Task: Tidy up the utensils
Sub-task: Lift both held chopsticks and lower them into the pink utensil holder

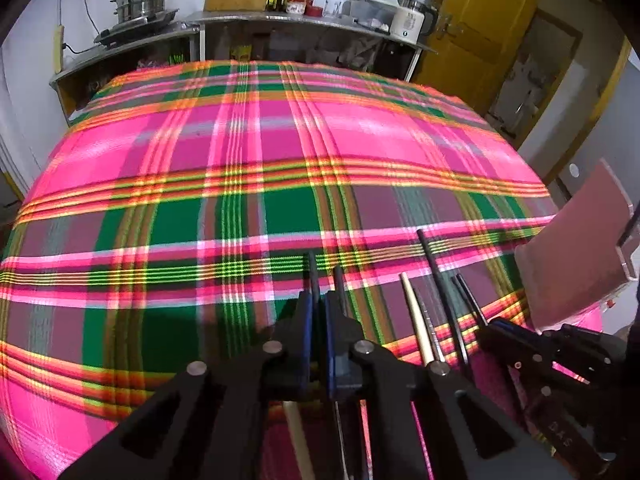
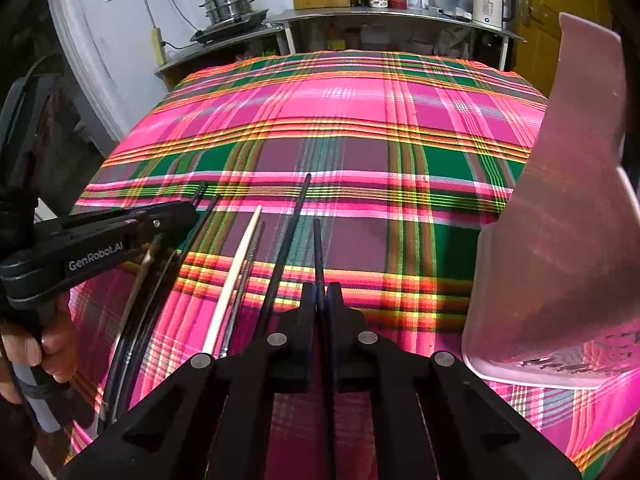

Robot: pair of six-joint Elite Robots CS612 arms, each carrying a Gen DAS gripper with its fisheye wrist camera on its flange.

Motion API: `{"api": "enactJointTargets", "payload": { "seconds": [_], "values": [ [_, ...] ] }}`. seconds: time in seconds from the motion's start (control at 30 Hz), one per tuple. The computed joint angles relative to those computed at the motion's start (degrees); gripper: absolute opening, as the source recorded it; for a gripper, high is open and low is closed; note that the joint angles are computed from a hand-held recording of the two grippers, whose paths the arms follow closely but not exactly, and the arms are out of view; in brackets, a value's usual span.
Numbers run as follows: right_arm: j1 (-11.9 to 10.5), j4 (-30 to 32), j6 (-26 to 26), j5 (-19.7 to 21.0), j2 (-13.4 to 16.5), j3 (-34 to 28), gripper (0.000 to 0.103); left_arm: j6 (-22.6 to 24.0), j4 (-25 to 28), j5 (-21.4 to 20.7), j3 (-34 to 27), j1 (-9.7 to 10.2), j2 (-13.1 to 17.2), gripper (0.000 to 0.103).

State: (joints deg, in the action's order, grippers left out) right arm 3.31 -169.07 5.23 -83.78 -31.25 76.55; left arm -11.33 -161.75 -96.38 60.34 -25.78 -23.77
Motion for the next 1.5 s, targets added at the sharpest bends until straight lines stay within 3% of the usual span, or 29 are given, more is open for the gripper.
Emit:
{"api": "enactJointTargets", "payload": {
  "seconds": [0.4, 0.8, 1.17, 1.5],
  "values": [
    [-0.71, -10.89, 0.87, 4.33, -5.15, 7.85, 0.005, -0.31, -11.91, -2.56, 9.67, 0.38, -6.87, 0.005],
    [-2.34, -21.54, 3.65, 6.41, -10.62, 15.97, 0.005, 1.46, -19.37, -3.06, 17.94, -0.2, -13.23, 0.005],
    [-3.44, -27.42, 5.26, 5.56, -13.68, 20.2, 0.005, 3.05, -22.16, -6.21, 20.5, -1.34, -16.15, 0.005],
    [-5.14, -31.69, 6.26, 2.91, -16.57, 22.62, 0.005, 3.61, -20.64, -11.34, 16.78, -2.75, -15.75, 0.005]
  ]
}}
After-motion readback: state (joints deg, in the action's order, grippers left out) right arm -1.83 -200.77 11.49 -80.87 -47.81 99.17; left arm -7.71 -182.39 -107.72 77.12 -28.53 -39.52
